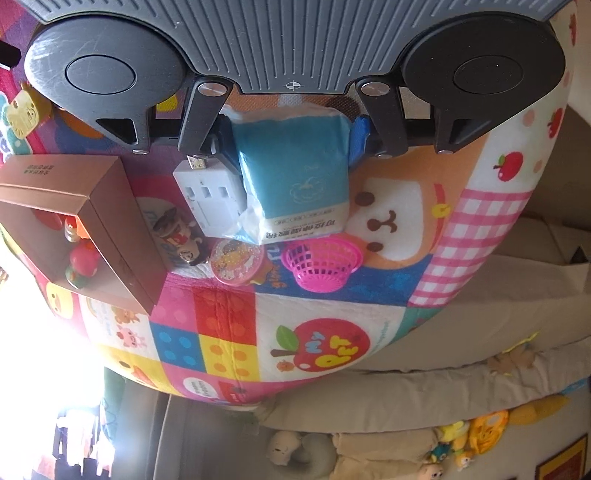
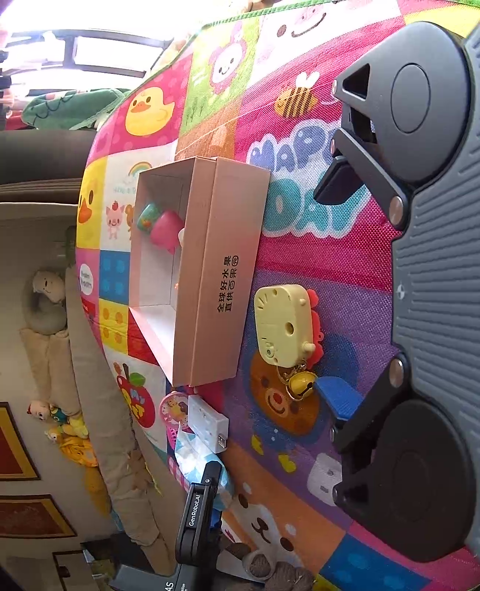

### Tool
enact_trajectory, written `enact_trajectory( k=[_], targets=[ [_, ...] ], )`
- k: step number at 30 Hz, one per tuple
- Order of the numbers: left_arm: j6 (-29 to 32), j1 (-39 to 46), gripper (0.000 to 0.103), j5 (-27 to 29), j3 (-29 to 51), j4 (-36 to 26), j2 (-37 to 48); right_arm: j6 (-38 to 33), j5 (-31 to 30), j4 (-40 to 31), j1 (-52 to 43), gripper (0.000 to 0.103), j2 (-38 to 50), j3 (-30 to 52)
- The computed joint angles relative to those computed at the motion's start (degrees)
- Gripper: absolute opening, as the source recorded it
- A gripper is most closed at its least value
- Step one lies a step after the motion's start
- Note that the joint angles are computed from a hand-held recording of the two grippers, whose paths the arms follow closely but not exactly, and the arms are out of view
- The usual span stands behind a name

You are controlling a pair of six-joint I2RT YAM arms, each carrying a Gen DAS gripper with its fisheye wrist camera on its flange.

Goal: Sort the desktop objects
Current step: 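Grasp the blue tissue pack with the left gripper while the right approaches the yellow keychain toy, then drop the blue tissue pack into the box with the left gripper while the right grasps the yellow keychain toy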

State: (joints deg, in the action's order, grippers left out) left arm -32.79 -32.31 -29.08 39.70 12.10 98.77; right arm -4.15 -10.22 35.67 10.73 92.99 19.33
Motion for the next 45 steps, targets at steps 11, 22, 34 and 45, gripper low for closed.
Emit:
enact_trajectory(
  k=[11,22,34,45],
  targets=[
    [0.6,-15.4,0.081,-3.07,-5.52,1.52,-1.95,-0.75,0.26,-5.23,0.94,0.103,0.6,2.49],
    [-0.18,-14.84,0.098,-1.38,-6.44,6.39,1.57,1.4,0.45,-12.12,2.08,0.103,0.41,5.47],
    [-0.05,-14.87,0.1,-1.65,-9.74,9.92,-1.59,3.23,2.73,-13.07,5.7,0.077,3.45,13.19],
    [0.36,-11.84,0.091,-2.86,0.4,-1.64,1.69,2.77,2.66,-14.24,6.01,0.057,3.04,12.87]
  ],
)
